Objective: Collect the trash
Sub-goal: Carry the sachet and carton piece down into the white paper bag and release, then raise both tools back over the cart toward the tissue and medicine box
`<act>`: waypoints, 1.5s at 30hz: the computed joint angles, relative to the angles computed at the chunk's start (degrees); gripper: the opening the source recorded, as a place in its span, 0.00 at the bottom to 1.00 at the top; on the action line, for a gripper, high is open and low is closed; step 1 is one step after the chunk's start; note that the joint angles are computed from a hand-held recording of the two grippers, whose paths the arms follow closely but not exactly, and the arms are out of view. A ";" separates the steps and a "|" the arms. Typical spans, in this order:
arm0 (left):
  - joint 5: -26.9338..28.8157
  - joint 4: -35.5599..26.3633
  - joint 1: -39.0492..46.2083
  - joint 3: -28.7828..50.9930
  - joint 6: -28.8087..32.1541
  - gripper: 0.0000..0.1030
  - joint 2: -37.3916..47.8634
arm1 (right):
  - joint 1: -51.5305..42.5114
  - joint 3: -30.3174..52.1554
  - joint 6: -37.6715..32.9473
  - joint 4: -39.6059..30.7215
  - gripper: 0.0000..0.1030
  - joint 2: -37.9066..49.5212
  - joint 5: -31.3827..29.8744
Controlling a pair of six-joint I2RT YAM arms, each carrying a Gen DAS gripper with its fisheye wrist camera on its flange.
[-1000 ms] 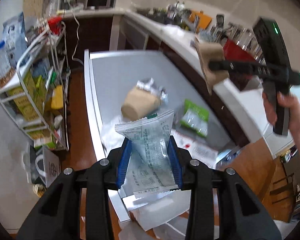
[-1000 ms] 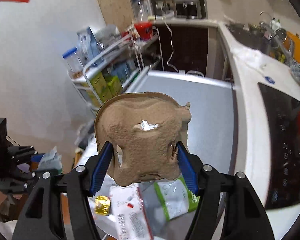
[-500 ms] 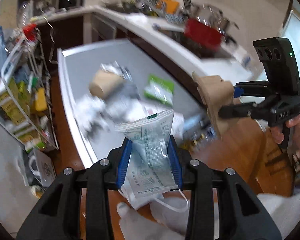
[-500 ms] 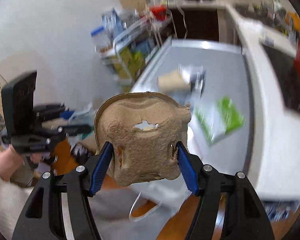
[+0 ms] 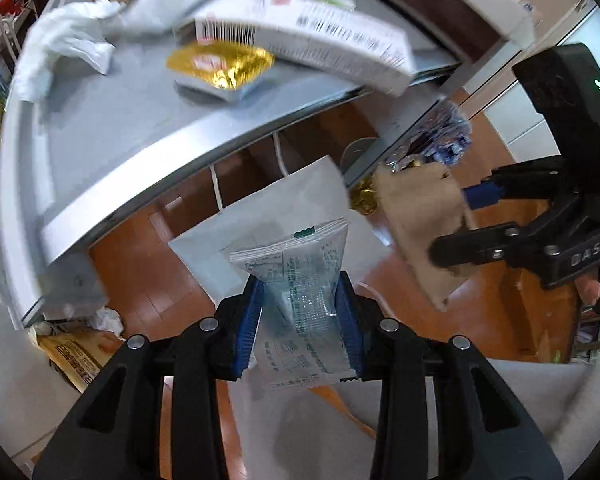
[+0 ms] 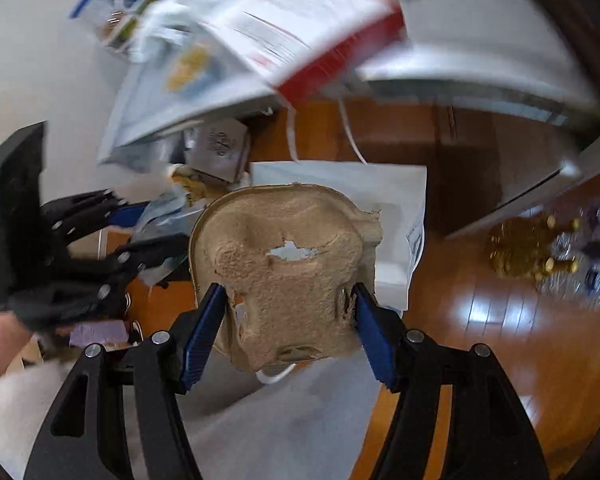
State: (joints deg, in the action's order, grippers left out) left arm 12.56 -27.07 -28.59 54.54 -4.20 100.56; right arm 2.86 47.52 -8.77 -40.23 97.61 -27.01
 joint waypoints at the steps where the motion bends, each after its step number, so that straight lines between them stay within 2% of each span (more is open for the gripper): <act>1: -0.47 0.52 -0.14 0.53 -0.12 0.37 1.41 | -0.33 -0.66 1.16 2.36 0.62 1.92 0.47; 4: -1.87 1.95 -0.13 1.50 -0.74 0.37 4.08 | 0.77 1.24 4.45 5.02 0.62 7.03 2.20; 8: -2.66 2.16 -0.15 2.31 -1.20 0.39 5.31 | 2.83 2.02 5.96 6.56 0.63 9.01 4.77; 10: -3.28 1.94 -0.36 2.14 -1.26 0.53 5.19 | 3.44 2.72 6.61 6.82 0.63 9.65 5.51; 11: -3.02 2.11 -0.31 1.79 -1.38 0.55 4.90 | 3.67 3.14 6.90 6.85 0.65 10.16 5.59; 12: -2.83 2.11 -0.40 1.72 -1.65 0.59 4.77 | 3.53 3.24 6.71 7.23 0.72 10.91 5.91; 13: -3.02 1.89 -0.51 1.79 -1.95 0.63 4.69 | 4.10 3.58 6.92 7.13 0.75 10.97 6.99; 18: -3.64 0.27 0.27 1.04 -1.99 0.66 2.37 | 3.91 4.01 4.33 5.17 0.77 9.70 8.05; 23: -4.07 -1.61 1.72 -1.26 -1.18 0.69 -1.86 | 2.53 2.38 0.47 1.30 0.77 3.42 10.32; 29: -4.58 -5.05 3.02 -3.03 -0.38 0.72 -9.97 | 1.28 1.96 -5.83 -8.05 0.83 -12.29 11.89; 32: -6.10 -7.13 3.29 -3.08 -0.12 0.73 -17.70 | 0.25 4.88 -6.69 -13.60 0.83 -20.91 10.79; 34: -7.20 -6.88 3.45 -2.31 -0.78 0.80 -20.69 | -0.07 7.62 -5.93 -14.59 0.83 -24.68 10.14; 38: -10.80 -4.87 5.16 1.14 -2.47 0.88 -25.64 | 1.14 13.21 -3.92 -10.86 0.91 -28.72 11.93; 40: -12.72 -3.86 5.69 3.80 -2.72 0.94 -25.31 | 2.93 15.90 -2.12 -7.84 0.96 -28.95 13.50; 43: -17.50 -1.65 6.37 6.64 -1.70 0.98 -25.26 | 4.27 19.58 -1.99 -4.51 0.96 -27.00 13.85; 45: -18.24 -1.14 7.76 8.71 -0.39 0.98 -23.99 | 5.76 21.32 -1.30 -3.09 0.96 -25.43 14.38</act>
State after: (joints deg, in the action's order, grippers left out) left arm -5.68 -28.21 -20.83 63.25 -4.59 76.57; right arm 8.62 68.84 -10.07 -43.31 72.17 -12.63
